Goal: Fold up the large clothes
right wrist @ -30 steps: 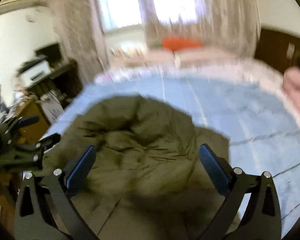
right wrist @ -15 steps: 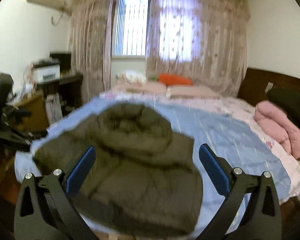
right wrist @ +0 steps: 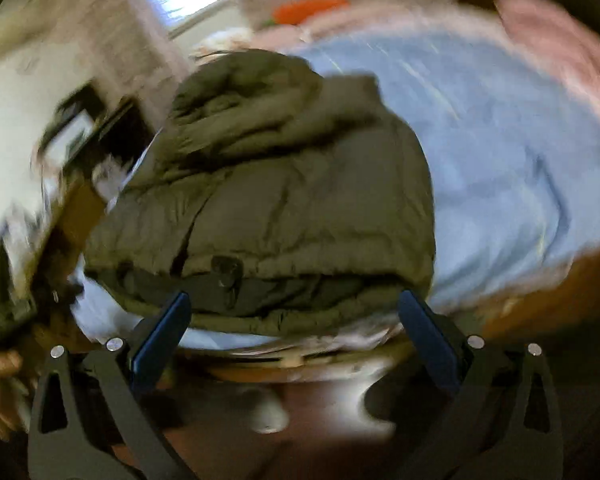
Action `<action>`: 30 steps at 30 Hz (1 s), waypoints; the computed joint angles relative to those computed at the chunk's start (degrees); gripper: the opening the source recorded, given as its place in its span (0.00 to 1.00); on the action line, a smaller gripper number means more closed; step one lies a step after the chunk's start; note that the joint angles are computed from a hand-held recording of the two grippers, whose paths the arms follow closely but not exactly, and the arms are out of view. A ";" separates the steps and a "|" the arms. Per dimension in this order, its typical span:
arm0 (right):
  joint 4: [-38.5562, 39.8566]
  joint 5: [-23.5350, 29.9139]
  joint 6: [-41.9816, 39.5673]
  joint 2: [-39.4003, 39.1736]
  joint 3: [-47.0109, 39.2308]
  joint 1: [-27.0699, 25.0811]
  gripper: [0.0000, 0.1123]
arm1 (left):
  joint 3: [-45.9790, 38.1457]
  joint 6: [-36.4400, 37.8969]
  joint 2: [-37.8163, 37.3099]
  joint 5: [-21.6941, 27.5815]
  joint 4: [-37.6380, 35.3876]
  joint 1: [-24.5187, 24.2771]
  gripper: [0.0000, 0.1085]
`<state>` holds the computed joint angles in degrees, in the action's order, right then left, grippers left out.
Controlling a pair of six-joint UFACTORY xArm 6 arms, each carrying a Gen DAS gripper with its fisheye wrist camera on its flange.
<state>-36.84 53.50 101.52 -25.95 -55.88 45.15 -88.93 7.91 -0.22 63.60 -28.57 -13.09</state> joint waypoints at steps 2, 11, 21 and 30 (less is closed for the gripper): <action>-1.65 -2.14 5.80 -3.32 3.62 -1.79 0.90 | 0.46 -2.47 0.73 -0.79 -5.23 2.03 0.93; 2.46 -7.96 10.99 -12.74 13.47 -11.52 0.90 | 1.41 -18.32 5.20 -5.34 -15.50 11.06 0.93; 5.32 -22.99 11.89 -10.36 19.59 -17.70 0.90 | -0.70 -12.85 9.57 -11.94 -12.80 9.95 0.93; 3.77 -33.16 13.89 -5.44 20.88 -18.46 0.89 | -1.58 -6.36 13.49 -10.76 -23.39 10.43 0.93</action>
